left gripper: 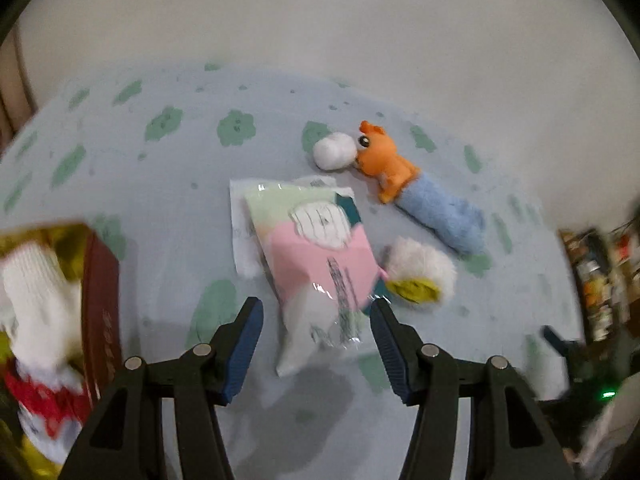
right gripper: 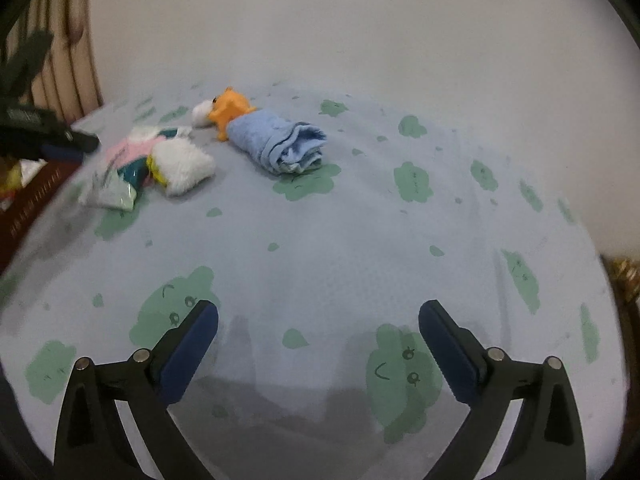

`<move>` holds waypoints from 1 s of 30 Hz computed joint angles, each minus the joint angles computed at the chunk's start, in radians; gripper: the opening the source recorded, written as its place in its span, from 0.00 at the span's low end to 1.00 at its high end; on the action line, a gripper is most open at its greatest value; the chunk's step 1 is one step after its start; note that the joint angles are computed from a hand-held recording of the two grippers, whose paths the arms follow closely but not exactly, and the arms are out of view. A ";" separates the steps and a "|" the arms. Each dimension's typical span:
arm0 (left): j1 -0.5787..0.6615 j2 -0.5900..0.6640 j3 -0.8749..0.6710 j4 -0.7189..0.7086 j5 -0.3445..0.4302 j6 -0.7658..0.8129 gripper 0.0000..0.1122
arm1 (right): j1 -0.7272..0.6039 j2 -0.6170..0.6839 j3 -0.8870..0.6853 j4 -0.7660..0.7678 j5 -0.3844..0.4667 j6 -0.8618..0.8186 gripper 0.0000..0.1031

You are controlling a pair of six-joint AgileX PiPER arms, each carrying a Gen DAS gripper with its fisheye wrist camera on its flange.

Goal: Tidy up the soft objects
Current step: 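Grasp the pink wipes packet with the left gripper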

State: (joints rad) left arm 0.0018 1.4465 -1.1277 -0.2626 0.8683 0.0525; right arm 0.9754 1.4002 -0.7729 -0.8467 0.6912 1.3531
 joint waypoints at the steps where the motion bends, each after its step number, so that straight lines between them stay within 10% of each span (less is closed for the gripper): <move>1: -0.014 0.015 -0.013 0.020 -0.001 -0.016 0.51 | -0.006 -0.012 0.010 0.005 -0.013 0.011 0.97; 19: -0.026 0.147 -0.037 -0.060 -0.045 0.025 0.51 | -0.041 -0.019 0.023 0.058 -0.083 -0.027 0.97; 24: -0.062 0.064 0.033 0.025 -0.127 -0.033 0.24 | -0.037 -0.008 0.015 0.064 -0.074 -0.033 0.97; 30: -0.098 -0.062 0.144 0.091 -0.168 -0.096 0.17 | -0.043 0.004 0.003 0.079 -0.059 -0.048 0.97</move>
